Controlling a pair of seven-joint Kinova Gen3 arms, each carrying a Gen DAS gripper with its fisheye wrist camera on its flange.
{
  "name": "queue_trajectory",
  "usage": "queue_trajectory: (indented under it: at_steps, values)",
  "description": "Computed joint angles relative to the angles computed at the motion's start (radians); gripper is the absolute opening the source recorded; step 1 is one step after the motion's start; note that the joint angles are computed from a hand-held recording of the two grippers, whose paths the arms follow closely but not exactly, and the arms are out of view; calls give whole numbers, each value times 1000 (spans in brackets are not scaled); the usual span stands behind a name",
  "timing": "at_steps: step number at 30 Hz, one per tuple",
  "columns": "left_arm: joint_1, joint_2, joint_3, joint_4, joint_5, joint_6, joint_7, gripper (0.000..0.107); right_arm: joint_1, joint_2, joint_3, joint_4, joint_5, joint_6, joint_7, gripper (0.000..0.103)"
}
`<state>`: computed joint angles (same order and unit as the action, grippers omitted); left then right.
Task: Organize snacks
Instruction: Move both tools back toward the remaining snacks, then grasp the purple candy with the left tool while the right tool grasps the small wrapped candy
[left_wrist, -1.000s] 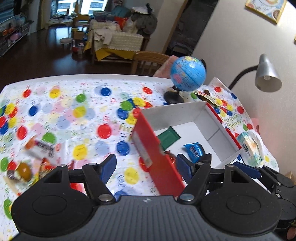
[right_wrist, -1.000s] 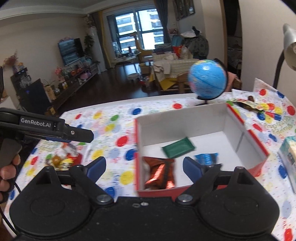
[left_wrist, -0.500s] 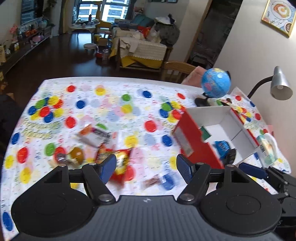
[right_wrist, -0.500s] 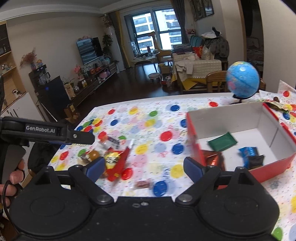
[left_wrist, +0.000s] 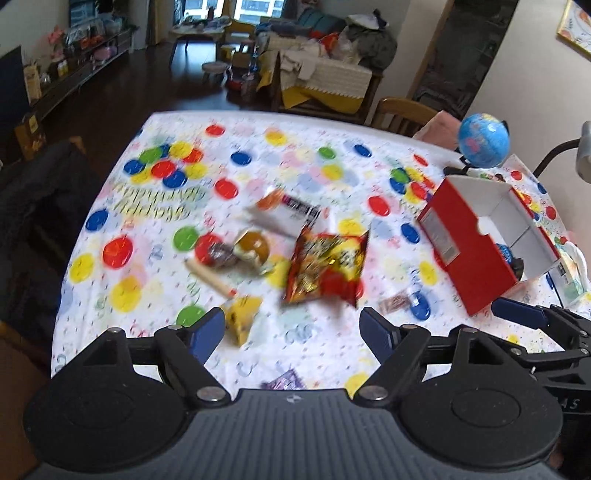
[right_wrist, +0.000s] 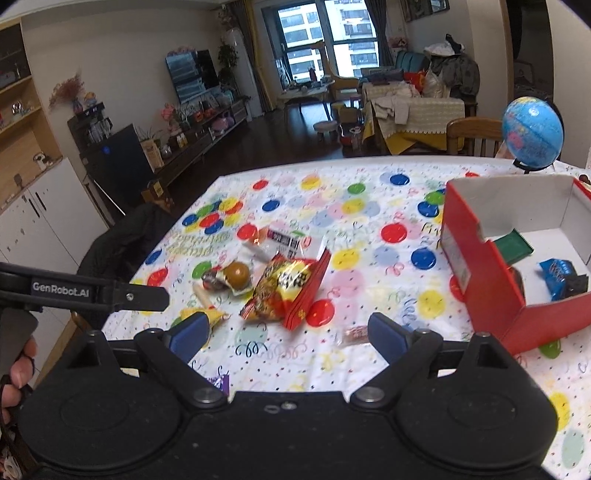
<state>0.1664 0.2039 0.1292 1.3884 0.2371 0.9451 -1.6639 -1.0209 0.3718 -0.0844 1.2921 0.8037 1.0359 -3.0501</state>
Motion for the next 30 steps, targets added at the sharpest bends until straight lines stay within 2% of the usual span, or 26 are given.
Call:
queue_trajectory:
  at_steps: [5,10,14,17,30]
  values:
    - [30,16,-12,25,-83,-8,32,80,4,50,14,-37,-44,54,-4,92]
    - [21,55,-5,28,-66,18,36,80,10,97,30,-56,-83,88,-8,87]
    - [22,75,4,34,-64,35,9,80,21,116,37,-53,-105,81,23,86]
    - [48,83,1,47,-95,19,24,80,36,126,42,-47,-121,74,58,84]
    - [60,149,3,45,-76,37,95,80,120,157,58,-29,-200,-31,217,78]
